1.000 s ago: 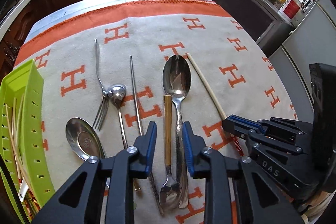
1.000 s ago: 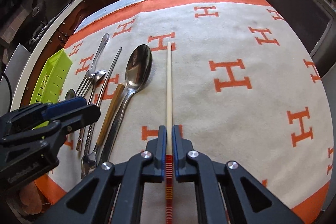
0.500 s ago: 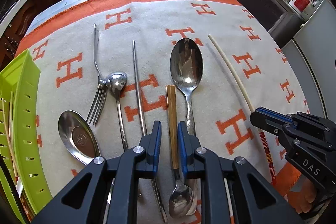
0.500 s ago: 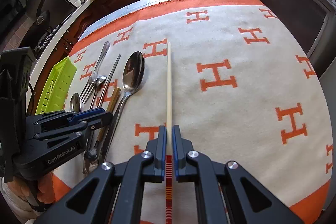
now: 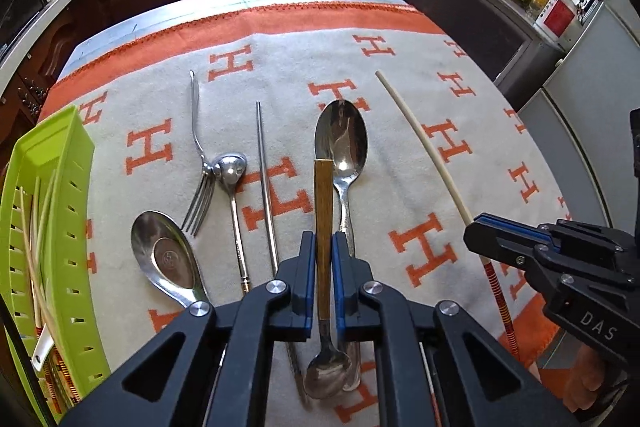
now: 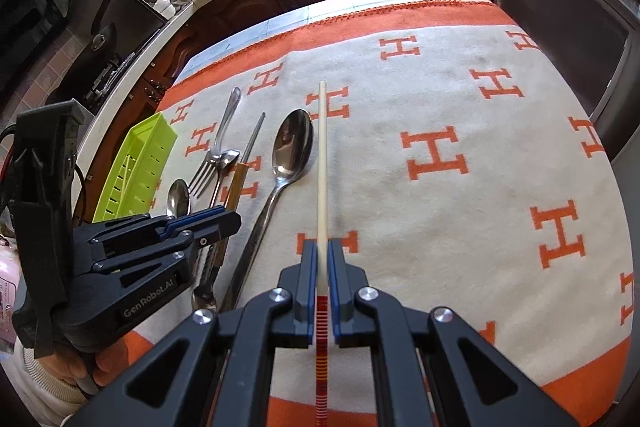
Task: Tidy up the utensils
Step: 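Grasp a light wooden chopstick with the right tool while the left tool grasps the wooden-handled fork, then carry the chopstick and fork over the tray with both tools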
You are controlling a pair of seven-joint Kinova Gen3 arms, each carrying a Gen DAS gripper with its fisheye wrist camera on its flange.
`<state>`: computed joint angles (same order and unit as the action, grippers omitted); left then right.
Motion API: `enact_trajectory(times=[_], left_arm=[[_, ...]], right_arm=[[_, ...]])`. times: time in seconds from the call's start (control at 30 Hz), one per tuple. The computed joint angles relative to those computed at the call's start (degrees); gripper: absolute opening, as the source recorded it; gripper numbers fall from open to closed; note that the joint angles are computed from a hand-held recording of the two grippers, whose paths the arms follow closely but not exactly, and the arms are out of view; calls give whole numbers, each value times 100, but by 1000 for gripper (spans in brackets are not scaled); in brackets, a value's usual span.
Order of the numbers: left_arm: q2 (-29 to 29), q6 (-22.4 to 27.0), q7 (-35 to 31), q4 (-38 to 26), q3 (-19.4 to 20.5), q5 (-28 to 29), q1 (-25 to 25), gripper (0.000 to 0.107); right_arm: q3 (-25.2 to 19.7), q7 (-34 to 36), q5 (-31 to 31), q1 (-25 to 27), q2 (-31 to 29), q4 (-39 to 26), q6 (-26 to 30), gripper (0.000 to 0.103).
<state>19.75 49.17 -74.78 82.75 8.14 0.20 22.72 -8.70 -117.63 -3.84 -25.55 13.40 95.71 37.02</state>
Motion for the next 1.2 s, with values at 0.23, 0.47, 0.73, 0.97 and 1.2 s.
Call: enact_trajectory(times=[0.23,0.47,0.73,0.97,1.2], left_arm=[[-997,-368,-335,686,38,585,-497,5],[-2024,-603,-578,1367,-84,924,-881,5],[-2881,-236,-306,1548,-127,424,-1275,5],[-2913,89,-53,1629,-212,-186,-1712,5],[-2308,57,-248,1708,-406,-308,-1887,6]], right_arm=[[-107,112,-83,-130,-54,-237,81,5],[-247,290,-10,-440,111,-743,208,5],[-506,917,-672,-489,600,-1655,447,5],[-416,548,-954,-859,1455,-2877,885,5],[-467,179,-1265,-1070,2377,-4023,1440,6]])
